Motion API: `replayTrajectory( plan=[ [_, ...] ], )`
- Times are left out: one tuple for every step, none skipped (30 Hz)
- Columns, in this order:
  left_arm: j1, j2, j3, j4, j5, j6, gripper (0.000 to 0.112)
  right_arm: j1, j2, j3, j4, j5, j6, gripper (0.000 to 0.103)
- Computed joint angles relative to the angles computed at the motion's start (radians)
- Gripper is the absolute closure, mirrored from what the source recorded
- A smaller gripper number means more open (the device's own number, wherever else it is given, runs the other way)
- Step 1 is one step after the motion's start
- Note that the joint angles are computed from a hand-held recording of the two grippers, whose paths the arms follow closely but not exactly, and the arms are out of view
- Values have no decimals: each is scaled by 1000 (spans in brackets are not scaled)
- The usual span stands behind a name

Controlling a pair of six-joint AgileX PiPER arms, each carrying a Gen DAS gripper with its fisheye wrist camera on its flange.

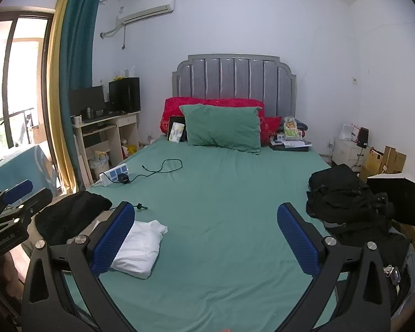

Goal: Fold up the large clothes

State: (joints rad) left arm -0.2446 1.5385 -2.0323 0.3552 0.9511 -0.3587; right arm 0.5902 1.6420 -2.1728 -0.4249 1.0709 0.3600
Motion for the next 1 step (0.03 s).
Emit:
replayTrajectory(
  plan=[
    [2, 10, -6, -12, 0, 11, 34, -9, 6, 0, 9, -1, -7, 1]
  ],
)
